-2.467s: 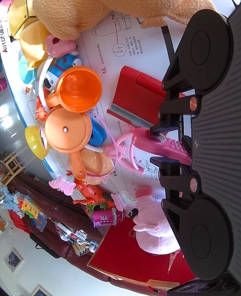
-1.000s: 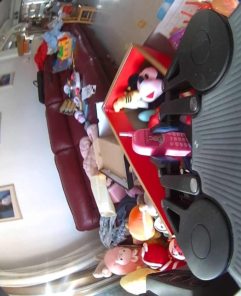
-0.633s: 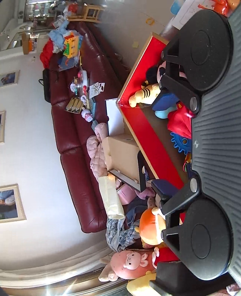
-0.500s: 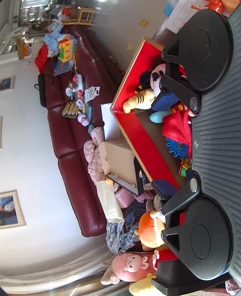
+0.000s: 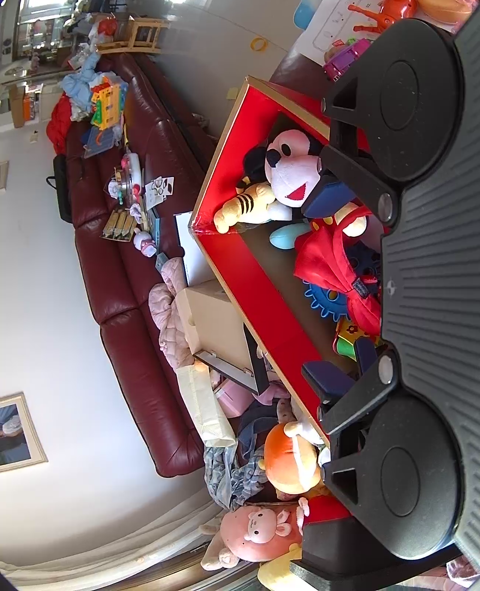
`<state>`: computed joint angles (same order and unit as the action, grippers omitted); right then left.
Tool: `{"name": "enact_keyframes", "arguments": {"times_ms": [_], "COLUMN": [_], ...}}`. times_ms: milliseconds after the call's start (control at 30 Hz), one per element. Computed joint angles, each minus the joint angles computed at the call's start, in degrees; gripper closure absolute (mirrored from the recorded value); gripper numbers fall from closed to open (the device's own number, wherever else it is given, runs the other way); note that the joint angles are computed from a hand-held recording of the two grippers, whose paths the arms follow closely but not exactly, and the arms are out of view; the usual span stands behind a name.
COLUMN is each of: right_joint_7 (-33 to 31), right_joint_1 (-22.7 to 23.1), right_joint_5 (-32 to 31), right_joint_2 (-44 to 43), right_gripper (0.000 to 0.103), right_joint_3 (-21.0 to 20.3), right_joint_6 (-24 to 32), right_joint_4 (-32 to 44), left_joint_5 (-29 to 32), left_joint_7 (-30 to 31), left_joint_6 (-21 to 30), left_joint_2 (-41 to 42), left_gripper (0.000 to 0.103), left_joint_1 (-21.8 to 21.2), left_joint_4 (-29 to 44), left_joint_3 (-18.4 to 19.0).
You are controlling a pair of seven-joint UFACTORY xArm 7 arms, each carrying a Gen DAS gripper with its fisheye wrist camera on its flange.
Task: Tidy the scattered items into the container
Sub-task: 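Move both grippers back over the toys on the table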
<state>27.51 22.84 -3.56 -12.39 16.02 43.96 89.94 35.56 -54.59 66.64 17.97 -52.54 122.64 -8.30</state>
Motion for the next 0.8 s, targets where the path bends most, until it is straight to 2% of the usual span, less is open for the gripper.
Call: {"name": "enact_keyframes", "arguments": {"times_ms": [400, 800], "right_joint_7": [-1.0, -3.1], "right_joint_1": [0.0, -1.7], "right_joint_5": [2.3, 5.5], "right_joint_2": [-2.7, -8.4], "right_gripper": [0.014, 0.011], "right_joint_3": [-0.6, -1.9], "right_joint_6": [0.9, 2.4], "right_joint_4": [-2.2, -5.8], "left_joint_5": [2.1, 6.0], "left_joint_7": [-0.5, 2.2], "left_joint_6": [2.6, 7.0], "left_joint_2": [1.4, 6.9], "left_gripper": [0.012, 0.011], "left_joint_1": [-2.7, -9.4], "left_joint_4": [2.9, 12.3], "left_joint_3": [0.6, 3.6]}}
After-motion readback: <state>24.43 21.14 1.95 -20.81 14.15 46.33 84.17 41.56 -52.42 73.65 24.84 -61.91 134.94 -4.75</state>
